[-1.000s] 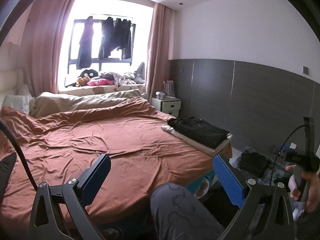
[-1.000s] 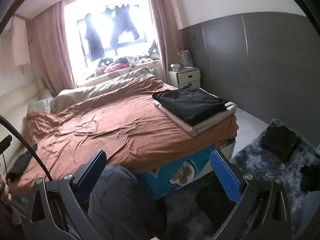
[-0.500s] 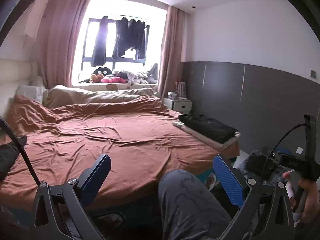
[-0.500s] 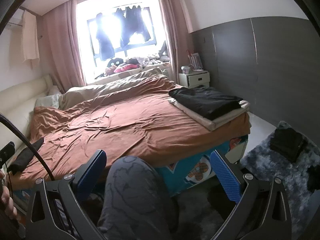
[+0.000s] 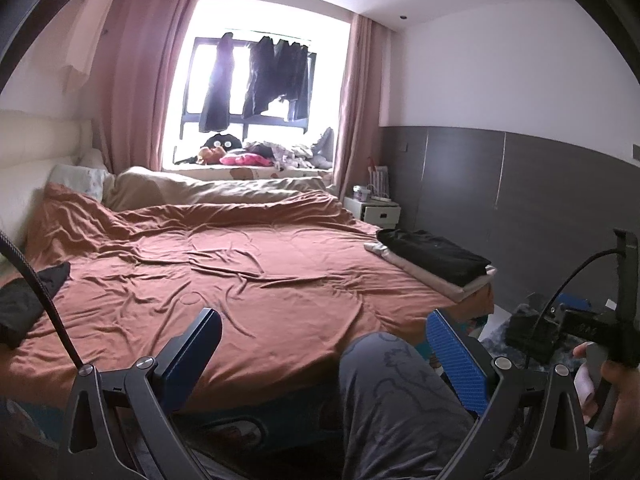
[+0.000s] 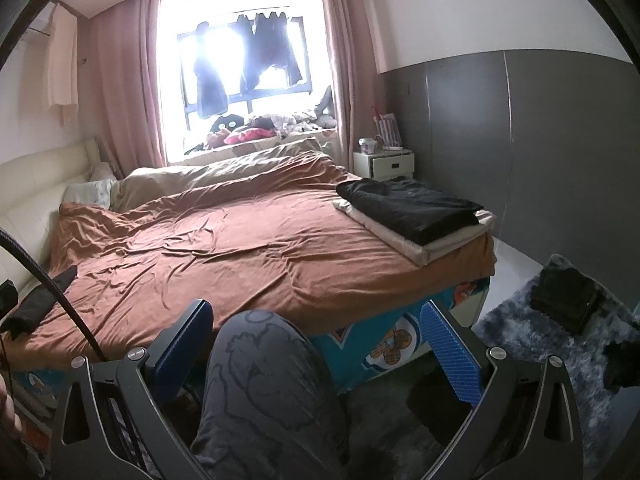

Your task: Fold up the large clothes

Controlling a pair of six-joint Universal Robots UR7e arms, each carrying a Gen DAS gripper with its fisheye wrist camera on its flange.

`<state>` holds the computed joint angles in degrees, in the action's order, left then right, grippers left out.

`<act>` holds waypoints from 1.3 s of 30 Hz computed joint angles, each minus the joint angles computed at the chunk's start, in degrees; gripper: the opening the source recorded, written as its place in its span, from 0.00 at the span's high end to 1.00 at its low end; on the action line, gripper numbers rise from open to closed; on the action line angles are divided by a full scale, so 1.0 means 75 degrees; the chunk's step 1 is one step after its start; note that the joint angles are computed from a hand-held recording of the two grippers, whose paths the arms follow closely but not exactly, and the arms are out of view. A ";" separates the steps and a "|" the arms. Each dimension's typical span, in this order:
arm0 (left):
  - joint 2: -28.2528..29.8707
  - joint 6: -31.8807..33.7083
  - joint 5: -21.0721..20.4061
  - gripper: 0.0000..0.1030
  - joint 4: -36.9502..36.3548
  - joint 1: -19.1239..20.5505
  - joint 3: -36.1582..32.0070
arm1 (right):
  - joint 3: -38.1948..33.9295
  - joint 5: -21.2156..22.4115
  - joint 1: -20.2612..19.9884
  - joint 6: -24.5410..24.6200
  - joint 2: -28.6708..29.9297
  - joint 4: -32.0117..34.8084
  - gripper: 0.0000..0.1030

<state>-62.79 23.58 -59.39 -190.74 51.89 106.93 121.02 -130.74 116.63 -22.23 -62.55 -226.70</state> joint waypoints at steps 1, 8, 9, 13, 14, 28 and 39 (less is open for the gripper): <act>0.0003 0.0025 0.0008 0.00 -0.0037 -0.0004 0.0013 | 0.0003 -0.0010 0.0013 -0.0018 0.0045 -0.0065 0.00; -0.0011 -0.0041 -0.0037 0.00 -0.0038 0.0011 0.0070 | 0.0076 0.0107 -0.0072 -0.0092 0.0064 -0.0258 0.00; -0.0008 -0.0017 -0.0022 0.00 -0.0045 0.0011 0.0065 | 0.0088 0.0124 -0.0085 -0.0106 0.0065 -0.0286 0.00; -0.0013 0.0002 -0.0009 0.00 -0.0058 0.0019 0.0069 | 0.0109 0.0155 -0.0104 -0.0123 0.0070 -0.0322 0.00; -0.0013 0.0002 -0.0009 0.00 -0.0058 0.0019 0.0069 | 0.0108 0.0159 -0.0108 -0.0150 0.0075 -0.0333 0.00; -0.0025 -0.0032 0.0289 0.00 -0.0185 -0.0099 0.0211 | 0.0119 0.0232 -0.0191 -0.0330 0.0012 -0.0380 0.00; -0.0035 0.0005 0.0482 0.00 -0.0367 -0.0222 0.0316 | 0.0257 0.0408 -0.0302 -0.0454 -0.0111 -0.0565 0.00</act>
